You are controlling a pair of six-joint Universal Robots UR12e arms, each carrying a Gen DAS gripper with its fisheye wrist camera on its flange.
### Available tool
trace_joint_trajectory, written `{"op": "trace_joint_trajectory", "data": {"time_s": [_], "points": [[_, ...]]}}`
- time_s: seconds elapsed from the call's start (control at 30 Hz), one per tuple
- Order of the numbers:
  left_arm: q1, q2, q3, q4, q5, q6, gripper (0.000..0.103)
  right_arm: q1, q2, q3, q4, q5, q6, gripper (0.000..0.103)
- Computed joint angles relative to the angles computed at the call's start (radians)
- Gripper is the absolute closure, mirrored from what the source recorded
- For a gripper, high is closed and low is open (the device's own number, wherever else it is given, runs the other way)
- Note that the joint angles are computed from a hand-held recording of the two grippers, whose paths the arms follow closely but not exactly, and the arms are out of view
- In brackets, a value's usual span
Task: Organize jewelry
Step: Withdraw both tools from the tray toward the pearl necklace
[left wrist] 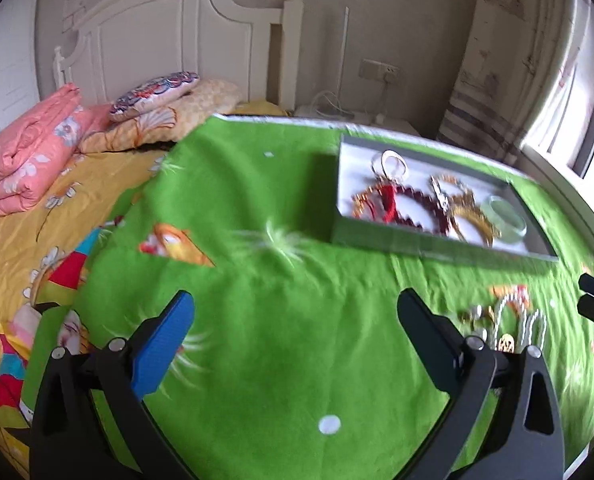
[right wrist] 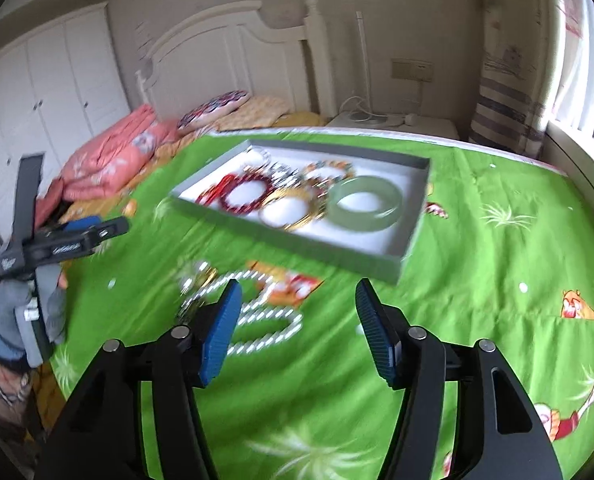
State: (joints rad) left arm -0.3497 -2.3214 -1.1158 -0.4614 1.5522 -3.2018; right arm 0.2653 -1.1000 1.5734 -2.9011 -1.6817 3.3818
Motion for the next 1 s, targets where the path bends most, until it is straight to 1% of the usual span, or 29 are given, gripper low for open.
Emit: {"op": "trace_joint_trajectory", "data": {"time_s": [0.03, 0.07, 0.13, 0.23, 0.3, 0.37, 0.4, 0.47, 0.53, 0.6, 0.67, 0.77, 0.93, 1.0], "points": [[-0.002, -0.002, 0.000, -0.012, 0.000, 0.010, 0.002, 0.008, 0.000, -0.001, 0.002, -0.007, -0.017, 0.043], [-0.006, -0.004, 0.006, -0.031, 0.010, 0.025, 0.002, 0.011, 0.001, -0.002, 0.002, 0.002, -0.025, 0.043], [-0.013, -0.007, 0.009, -0.031, 0.040, 0.039, 0.002, 0.013, 0.001, -0.001, -0.003, 0.021, -0.042, 0.043], [-0.010, -0.008, 0.011, -0.049, 0.019, 0.044, 0.002, 0.017, 0.002, -0.001, 0.007, 0.040, -0.050, 0.043], [-0.008, -0.015, 0.027, -0.096, 0.009, 0.043, 0.002, 0.015, 0.006, -0.001, 0.014, 0.064, -0.049, 0.043], [-0.008, -0.024, 0.051, -0.145, 0.013, 0.038, 0.002, 0.014, 0.011, -0.002, 0.028, 0.096, -0.047, 0.044], [-0.007, -0.027, 0.058, -0.161, 0.015, 0.037, 0.002, 0.015, 0.014, -0.004, 0.035, 0.101, -0.045, 0.044], [-0.009, -0.034, 0.075, -0.200, 0.026, 0.036, 0.002, 0.020, 0.017, -0.012, 0.050, 0.088, -0.055, 0.048], [-0.010, -0.039, 0.086, -0.220, 0.031, 0.034, 0.002, 0.018, 0.016, -0.012, 0.042, 0.112, -0.053, 0.049], [-0.008, -0.040, 0.087, -0.222, 0.023, 0.034, 0.002, 0.020, 0.018, -0.017, 0.047, 0.118, -0.059, 0.050], [-0.006, -0.040, 0.086, -0.220, 0.011, 0.034, 0.002, 0.026, 0.022, -0.026, 0.062, 0.107, -0.073, 0.054], [-0.005, -0.041, 0.086, -0.216, 0.006, 0.030, 0.002, 0.032, 0.031, -0.042, 0.076, 0.115, -0.090, 0.055], [-0.003, -0.039, 0.083, -0.215, -0.006, 0.028, 0.002, 0.044, 0.054, -0.088, 0.111, 0.106, -0.141, 0.055], [-0.002, -0.037, 0.080, -0.213, -0.010, 0.026, 0.002, 0.049, 0.069, -0.118, 0.139, 0.091, -0.154, 0.055]]}}
